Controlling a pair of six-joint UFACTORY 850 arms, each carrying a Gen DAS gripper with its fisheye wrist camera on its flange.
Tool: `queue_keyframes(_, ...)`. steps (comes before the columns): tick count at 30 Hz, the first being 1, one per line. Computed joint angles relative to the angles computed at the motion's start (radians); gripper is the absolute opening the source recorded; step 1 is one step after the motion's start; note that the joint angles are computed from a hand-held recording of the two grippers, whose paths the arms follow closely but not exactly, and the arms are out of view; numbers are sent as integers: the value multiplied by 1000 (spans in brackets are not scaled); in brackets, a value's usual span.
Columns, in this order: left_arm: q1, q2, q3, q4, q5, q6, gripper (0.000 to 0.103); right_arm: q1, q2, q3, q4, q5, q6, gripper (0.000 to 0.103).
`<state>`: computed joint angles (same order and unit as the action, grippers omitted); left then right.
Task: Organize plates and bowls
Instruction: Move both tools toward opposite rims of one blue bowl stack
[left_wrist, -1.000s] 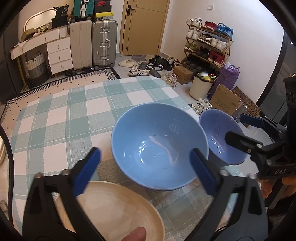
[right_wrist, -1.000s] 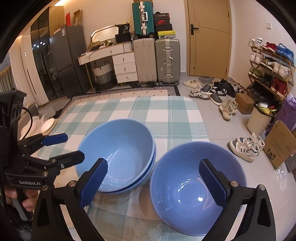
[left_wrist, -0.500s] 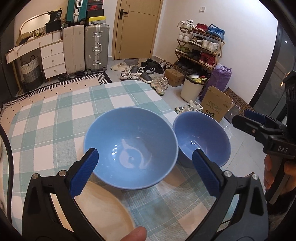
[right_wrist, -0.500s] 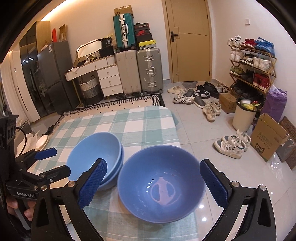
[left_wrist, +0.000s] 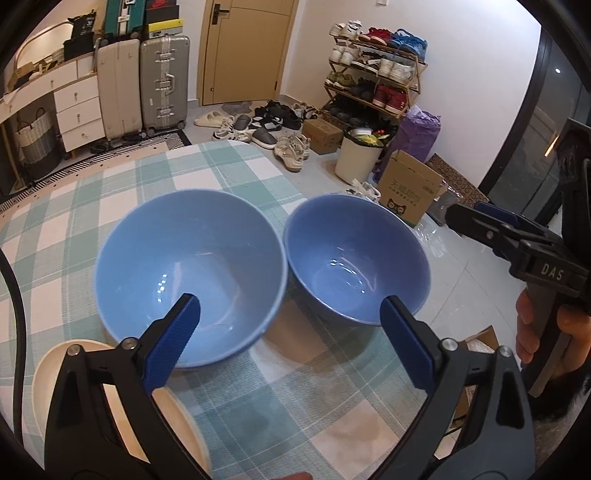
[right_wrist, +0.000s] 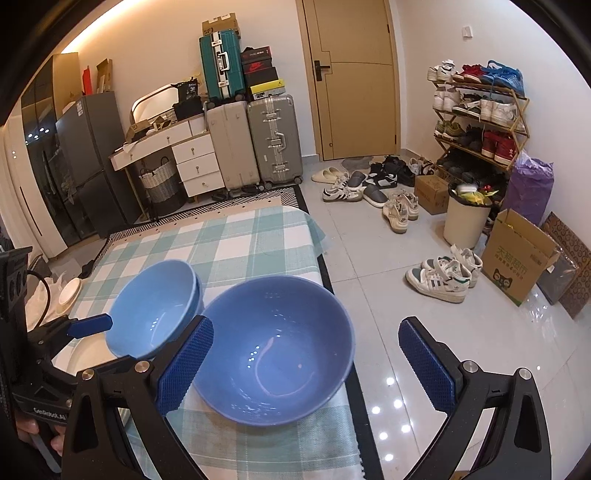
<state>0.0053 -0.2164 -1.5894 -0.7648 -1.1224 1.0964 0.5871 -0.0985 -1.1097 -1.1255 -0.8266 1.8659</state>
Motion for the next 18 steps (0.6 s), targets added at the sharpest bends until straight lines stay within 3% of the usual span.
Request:
queue_keyframes(5, -18, 20, 43, -7, -14, 3, 88, -8, 16, 30, 9, 2, 15, 102)
queue_keyframes(9, -38, 27, 67, 1, 1, -13, 74, -17, 20, 46, 13, 10, 24, 102)
queue_keyframes(18, -56, 13, 70, 2, 39, -29, 70, -48, 10, 66, 36, 58, 12, 102)
